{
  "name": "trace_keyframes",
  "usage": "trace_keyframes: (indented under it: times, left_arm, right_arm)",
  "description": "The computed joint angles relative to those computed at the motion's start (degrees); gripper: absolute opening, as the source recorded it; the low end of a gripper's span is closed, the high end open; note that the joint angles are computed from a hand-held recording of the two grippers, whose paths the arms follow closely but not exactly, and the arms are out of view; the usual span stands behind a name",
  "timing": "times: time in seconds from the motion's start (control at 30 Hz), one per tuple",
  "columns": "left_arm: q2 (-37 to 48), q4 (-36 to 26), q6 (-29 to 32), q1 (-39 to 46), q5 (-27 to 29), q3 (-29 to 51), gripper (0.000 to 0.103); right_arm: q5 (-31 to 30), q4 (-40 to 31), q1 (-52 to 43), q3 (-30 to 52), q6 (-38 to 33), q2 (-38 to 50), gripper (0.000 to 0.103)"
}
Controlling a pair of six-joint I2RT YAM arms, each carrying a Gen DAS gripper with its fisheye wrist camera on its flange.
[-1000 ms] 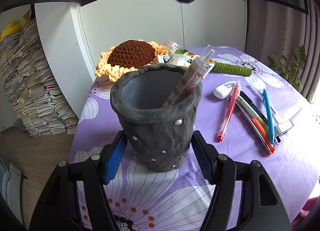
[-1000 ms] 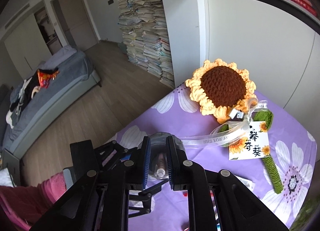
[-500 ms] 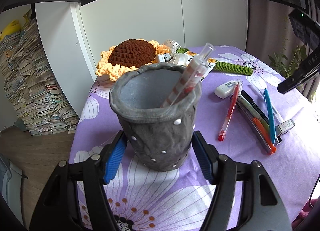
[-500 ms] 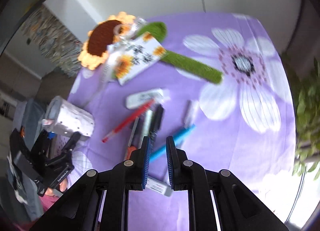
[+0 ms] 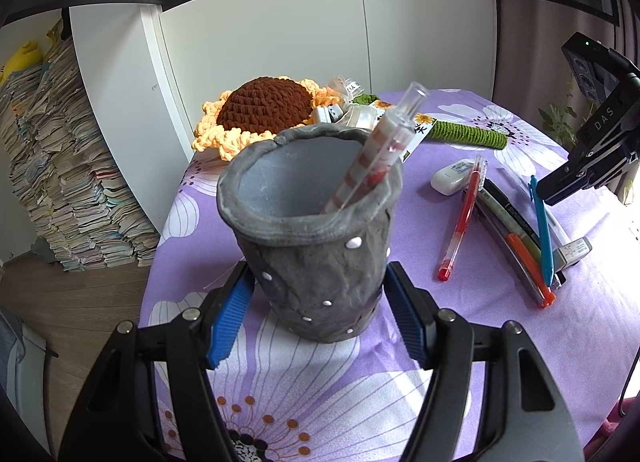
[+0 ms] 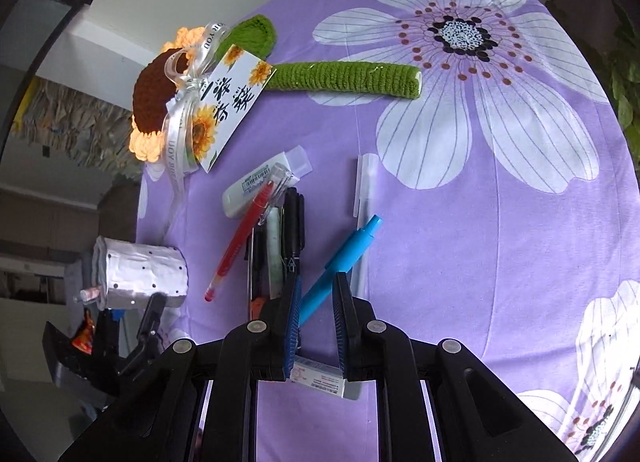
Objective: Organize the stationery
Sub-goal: 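Grasp the blue pen on the tablecloth with the right gripper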
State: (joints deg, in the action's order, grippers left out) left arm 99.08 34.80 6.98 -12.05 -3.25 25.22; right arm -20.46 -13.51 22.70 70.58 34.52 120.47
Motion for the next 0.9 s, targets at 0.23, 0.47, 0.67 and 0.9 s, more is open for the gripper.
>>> trace_keyframes:
  times: [0.23, 0.47, 0.67, 0.9]
  left_arm:
    - [0.02, 0.03, -0.03, -0.02, -0.01, 0.01, 0.066]
    - [-0.07, 1.19, -0.29, 0.09, 0.45, -0.53, 0.067]
    - [-0.59, 2.85, -1.32, 0.99, 1.19, -1.54, 0.077]
    - [0.17, 1.23, -1.96, 1.06, 1.03, 0.03, 0.077]
  right_arm:
    - [-4.39, 0.6, -1.01, 1.01, 5.46, 3.24, 0.028]
    - [-4.57, 1.07, -2.0, 3.91, 8.25, 5.46, 0.03]
    - [-3.61, 0.96, -2.16, 6.72, 6.59, 7.0, 0.029]
    - [0.54, 0.18, -1.1, 7.11, 2.67, 6.69, 0.015]
